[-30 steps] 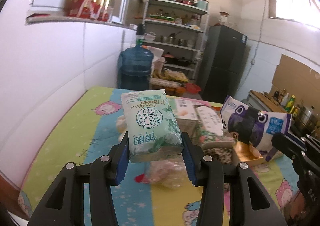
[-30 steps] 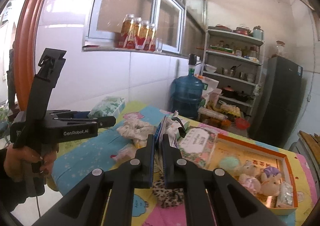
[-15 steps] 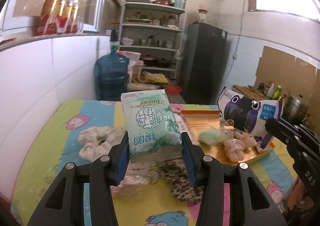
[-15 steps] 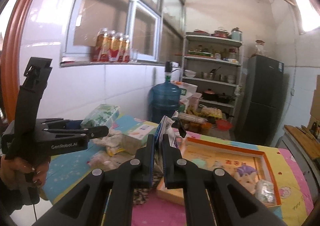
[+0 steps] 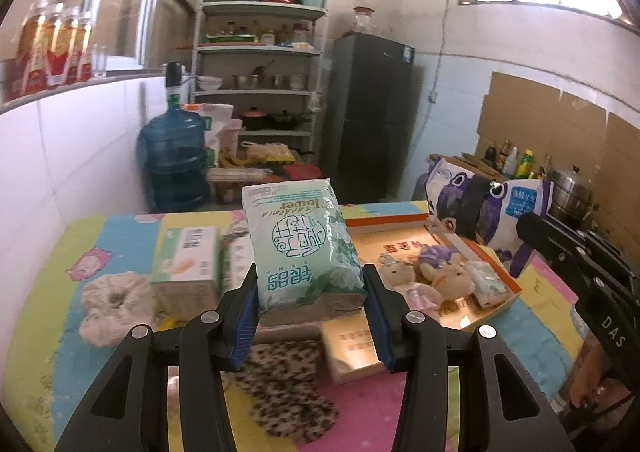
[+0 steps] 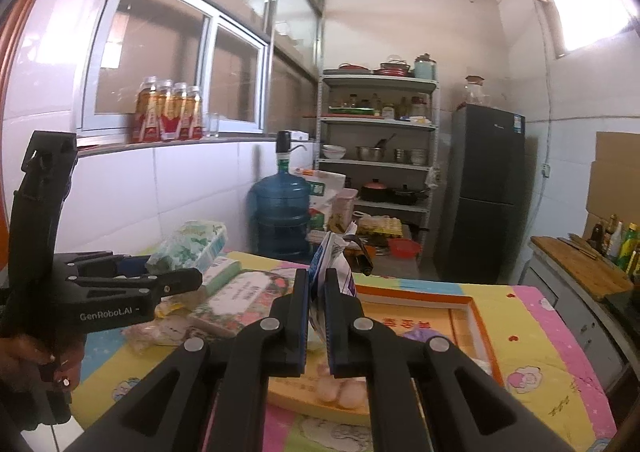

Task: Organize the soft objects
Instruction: 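Lift the tissue pack and printed bag and carry both over the tray, then lower the tissue pack and printed bag into the tray and open both grippers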

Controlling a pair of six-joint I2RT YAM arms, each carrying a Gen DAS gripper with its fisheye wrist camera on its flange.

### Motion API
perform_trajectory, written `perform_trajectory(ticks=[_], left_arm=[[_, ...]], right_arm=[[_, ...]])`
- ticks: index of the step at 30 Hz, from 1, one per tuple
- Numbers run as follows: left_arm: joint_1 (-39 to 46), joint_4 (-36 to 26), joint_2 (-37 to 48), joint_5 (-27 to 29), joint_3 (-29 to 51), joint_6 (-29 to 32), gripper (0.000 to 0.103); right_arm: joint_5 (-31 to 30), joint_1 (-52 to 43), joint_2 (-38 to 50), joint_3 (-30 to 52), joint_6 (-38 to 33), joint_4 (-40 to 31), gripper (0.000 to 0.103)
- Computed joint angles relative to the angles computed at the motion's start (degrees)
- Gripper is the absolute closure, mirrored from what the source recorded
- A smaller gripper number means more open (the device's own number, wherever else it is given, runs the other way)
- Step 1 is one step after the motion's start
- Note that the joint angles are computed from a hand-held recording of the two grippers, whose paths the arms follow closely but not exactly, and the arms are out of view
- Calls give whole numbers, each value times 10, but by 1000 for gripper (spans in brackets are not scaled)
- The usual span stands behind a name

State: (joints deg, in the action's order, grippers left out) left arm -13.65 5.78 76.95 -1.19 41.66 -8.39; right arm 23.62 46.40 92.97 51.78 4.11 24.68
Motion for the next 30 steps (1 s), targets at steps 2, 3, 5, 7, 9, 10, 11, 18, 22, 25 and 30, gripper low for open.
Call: perform_trajectory(ticks=[2, 3, 5, 7, 9, 10, 11, 18, 22, 25, 30], left_arm=[[-12, 0, 16, -5, 11, -3, 54], [-21, 1, 27, -9, 19, -5, 54], [-31, 3, 43, -12, 28, -7, 54], [-44, 4, 61, -19, 40, -10, 54], [-53, 6, 76, -23, 50, -12, 54], [-57, 7, 86, -24, 55, -14, 54], [-62, 6, 96, -25, 62, -16, 54], [-90, 8, 150, -38, 94, -24, 54], [-98, 3, 179, -42, 120, -30, 54], [-102, 1, 200, -44, 140, -32, 54], [-107, -1, 233, -49, 173, -33, 54]], right_arm=[[-5, -12, -5, -8, 0, 3, 96], [-10, -19, -6, -11, 0, 5, 96], [-17, -31, -10, -19, 1, 8, 96], [-23, -42, -15, -26, 1, 12, 96], [-33, -55, -19, -34, 2, 16, 96], [-39, -62, -21, -38, 4, 20, 96], [-45, -68, -22, -42, 6, 23, 96], [-68, -100, -14, -54, 7, 47, 96], [-77, -112, 0, -50, 2, 54, 96], [-95, -126, 4, -54, 7, 63, 96], [-118, -147, 17, -52, 14, 73, 96]])
